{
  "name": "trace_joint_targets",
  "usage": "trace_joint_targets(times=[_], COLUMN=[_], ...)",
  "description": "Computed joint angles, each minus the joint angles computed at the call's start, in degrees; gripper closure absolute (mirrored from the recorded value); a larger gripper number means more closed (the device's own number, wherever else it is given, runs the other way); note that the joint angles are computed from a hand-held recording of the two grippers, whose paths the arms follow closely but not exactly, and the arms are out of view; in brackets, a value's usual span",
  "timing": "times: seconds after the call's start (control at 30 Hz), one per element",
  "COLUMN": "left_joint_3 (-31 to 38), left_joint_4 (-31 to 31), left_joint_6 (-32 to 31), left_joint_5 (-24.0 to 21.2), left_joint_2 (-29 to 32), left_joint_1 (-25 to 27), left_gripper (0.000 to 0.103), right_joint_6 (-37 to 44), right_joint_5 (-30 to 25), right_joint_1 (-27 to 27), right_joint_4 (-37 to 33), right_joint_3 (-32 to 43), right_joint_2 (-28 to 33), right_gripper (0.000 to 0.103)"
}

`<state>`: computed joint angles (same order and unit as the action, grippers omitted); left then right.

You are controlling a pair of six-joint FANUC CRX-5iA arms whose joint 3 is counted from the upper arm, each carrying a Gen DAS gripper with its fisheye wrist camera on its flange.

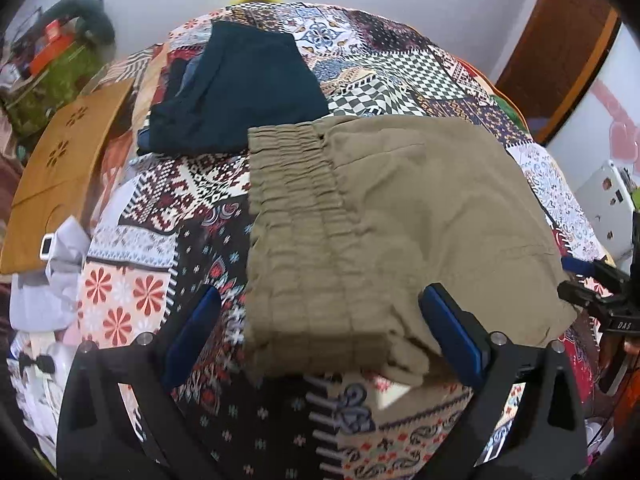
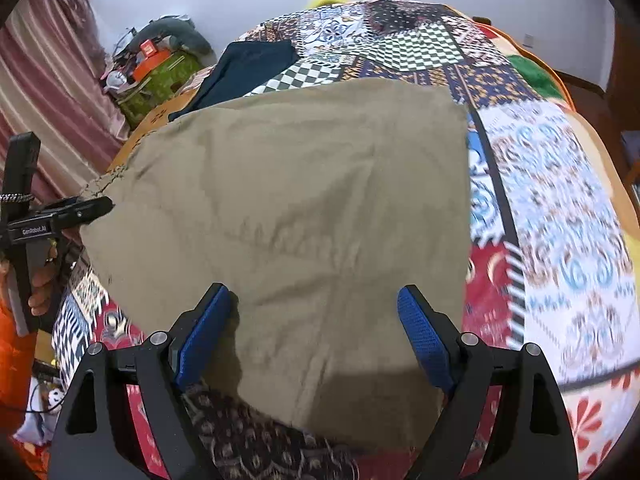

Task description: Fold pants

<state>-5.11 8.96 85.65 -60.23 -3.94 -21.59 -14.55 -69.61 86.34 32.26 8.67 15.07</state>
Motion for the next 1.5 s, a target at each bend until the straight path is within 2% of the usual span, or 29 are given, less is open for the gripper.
trace_joint_targets(times=[0.2,0.4,0.5,0.63,0.77,0.93,1.03,1.2,1.37,1.43,1.47,1.5], left_joint_3=[-0.8,-0.5,-1.8,-4.3,-6.7,-9.5,-11.0,-13.5,-14.1,-13.6,-12.3,-11.3], left_joint_4=[-1.3,-1.0,1.7,5.3,9.1,13.6,16.9,26.6,31.2,30.5,27.2,24.7], left_joint_6=[1.8,5.2,5.3,5.0,4.0,2.4,2.5,-2.8,-4.1,-2.5,0.4,2.0], left_joint_5=[0.1,-1.9,-1.6,-1.4,-2.3,-2.5,-2.1,-0.8,3.1,5.1,6.0,6.3], left_joint_2=[-1.8,-3.7,-5.4,-7.7,-8.0,-7.5,-7.3,-5.6,-3.1,-2.5,-2.4,-2.2], left_joint_1=[-0.2,0.4,1.7,2.9,3.1,3.0,3.6,5.1,5.1,4.8,4.2,3.9], left_gripper=[0.001,0.001,0.001,0.001,0.001,0.001,0.001,0.001,0.001,0.010,0.022,0.039], right_joint_6=[-4.0,-7.1,-5.8,0.9,5.4,8.1,9.8,10.8,10.9,10.2,10.0,10.0], right_joint_5=[-1.9,-3.5,-5.7,-8.7,-7.8,-4.8,-5.0,-3.8,-2.8,-1.7,-1.6,-1.6], right_joint_1=[1.2,1.9,2.0,1.4,0.2,-1.4,-1.8,-1.5,-1.4,-1.4,-1.4,-1.4], right_joint_4=[0.9,2.9,5.4,9.3,11.3,8.9,6.0,3.8,3.6,3.6,3.7,3.7], right_joint_3=[0.1,0.9,2.9,8.7,11.7,13.1,14.4,13.7,12.9,11.9,12.0,12.1], right_joint_2=[0.3,0.3,1.2,4.3,7.0,9.4,10.5,10.5,10.0,9.5,9.6,9.6], right_gripper=[0.019,0.020,0.020,0.019,0.019,0.019,0.019,0.017,0.017,0.017,0.017,0.017])
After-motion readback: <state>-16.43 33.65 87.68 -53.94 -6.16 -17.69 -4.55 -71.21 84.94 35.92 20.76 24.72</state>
